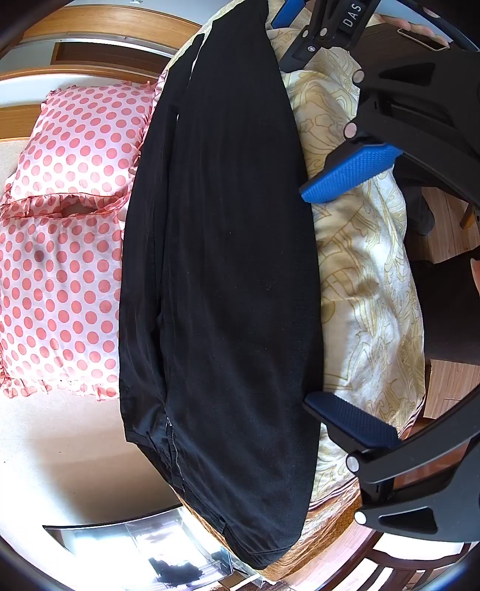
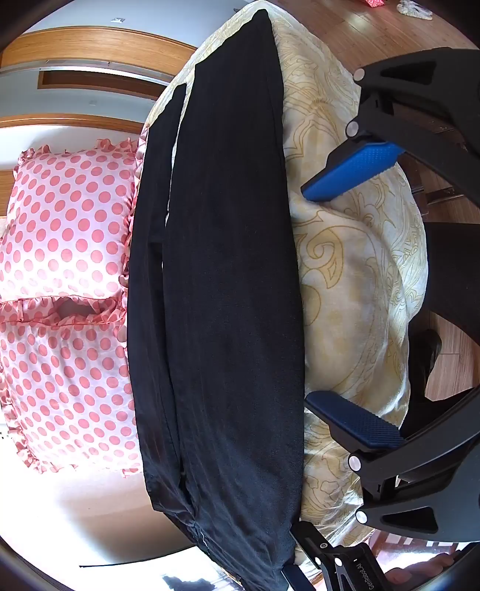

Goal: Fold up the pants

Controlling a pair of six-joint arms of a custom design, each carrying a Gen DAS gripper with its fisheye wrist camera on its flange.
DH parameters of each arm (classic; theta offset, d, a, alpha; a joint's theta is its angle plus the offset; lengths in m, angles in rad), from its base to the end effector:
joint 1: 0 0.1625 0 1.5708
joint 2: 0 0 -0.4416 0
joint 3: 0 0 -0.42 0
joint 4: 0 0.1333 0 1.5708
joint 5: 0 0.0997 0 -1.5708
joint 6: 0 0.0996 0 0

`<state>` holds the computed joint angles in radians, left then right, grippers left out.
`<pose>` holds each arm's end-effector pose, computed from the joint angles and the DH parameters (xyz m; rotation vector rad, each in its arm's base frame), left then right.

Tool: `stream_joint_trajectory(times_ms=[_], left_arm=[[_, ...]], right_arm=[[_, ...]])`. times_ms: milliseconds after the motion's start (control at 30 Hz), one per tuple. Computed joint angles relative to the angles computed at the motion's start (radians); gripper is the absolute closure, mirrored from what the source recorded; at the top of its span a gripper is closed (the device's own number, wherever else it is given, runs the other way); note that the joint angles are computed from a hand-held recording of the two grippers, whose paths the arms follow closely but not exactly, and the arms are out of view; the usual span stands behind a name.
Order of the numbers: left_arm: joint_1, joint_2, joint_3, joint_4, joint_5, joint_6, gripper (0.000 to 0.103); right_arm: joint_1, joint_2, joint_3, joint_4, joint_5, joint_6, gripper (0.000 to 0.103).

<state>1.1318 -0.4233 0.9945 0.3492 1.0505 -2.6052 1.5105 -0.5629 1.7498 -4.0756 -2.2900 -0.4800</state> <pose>-0.1443 -0.7375 -0.0123 0.9664 2.2973 -0.8038 0.0297 -0.6312 0.0865 -0.1417 -1.9258 1.1977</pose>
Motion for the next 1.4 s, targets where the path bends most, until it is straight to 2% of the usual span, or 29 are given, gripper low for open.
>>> stream_joint_trajectory(times_ms=[1167, 1300, 1400], left_arm=[[0.000, -0.001, 0.003, -0.004, 0.001, 0.002, 0.002], [0.001, -0.001, 0.000, 0.001, 0.003, 0.005, 0.002], [0.004, 0.006, -0.031, 0.059, 0.024, -0.009, 0.002]], right_arm=[[0.000, 0.003, -0.004, 0.000, 0.000, -0.001, 0.001], [-0.004, -0.012, 0.012, 0.024, 0.018, -0.001, 0.001], [-0.010, -0.037, 0.045, 0.020, 0.042, 0.000, 0.001]])
